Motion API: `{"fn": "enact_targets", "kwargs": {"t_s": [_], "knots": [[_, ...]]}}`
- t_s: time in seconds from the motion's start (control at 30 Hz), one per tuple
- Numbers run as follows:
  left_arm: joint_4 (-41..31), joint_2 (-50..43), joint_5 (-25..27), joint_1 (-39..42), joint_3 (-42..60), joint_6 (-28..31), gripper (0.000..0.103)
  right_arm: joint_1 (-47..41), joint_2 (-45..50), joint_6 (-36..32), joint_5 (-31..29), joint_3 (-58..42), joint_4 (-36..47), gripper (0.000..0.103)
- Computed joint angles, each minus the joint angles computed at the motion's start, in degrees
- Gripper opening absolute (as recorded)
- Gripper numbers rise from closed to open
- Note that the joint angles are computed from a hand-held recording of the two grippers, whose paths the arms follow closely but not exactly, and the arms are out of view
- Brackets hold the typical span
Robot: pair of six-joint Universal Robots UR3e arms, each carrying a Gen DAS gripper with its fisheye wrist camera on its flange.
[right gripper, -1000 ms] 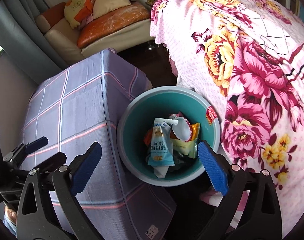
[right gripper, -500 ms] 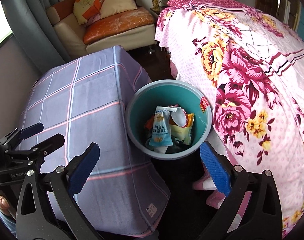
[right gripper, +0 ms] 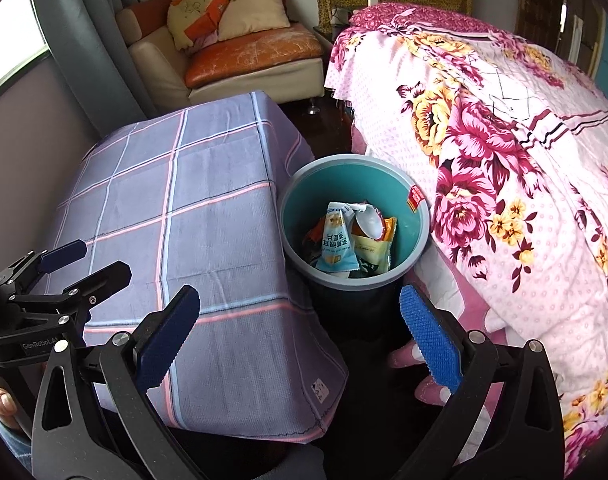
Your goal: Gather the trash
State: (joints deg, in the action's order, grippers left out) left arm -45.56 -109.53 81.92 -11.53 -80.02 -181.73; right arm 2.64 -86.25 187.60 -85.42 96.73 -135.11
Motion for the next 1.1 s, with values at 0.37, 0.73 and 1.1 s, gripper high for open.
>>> {"fn": "enact_targets", "kwargs": {"t_s": [0.37,0.73,1.1], "knots": [[0.79,-1.14,2.27,-1.88,-0.26,-0.58,0.099,-1.67,-0.06,-0.93,1.82,3.35,-1.77,0.096],[1.95,-5.37,3.83,-3.02,2.56,-0.32,0.099,-3.26,3.62,-1.31,2.89,2.32,-2.71,0.096],[2.65,-8.66,5.18,-2.93,5.18,0.1,0.099,-3.22,8.52,-1.19,3.07,-1.77,-1.65,0.096]]}}
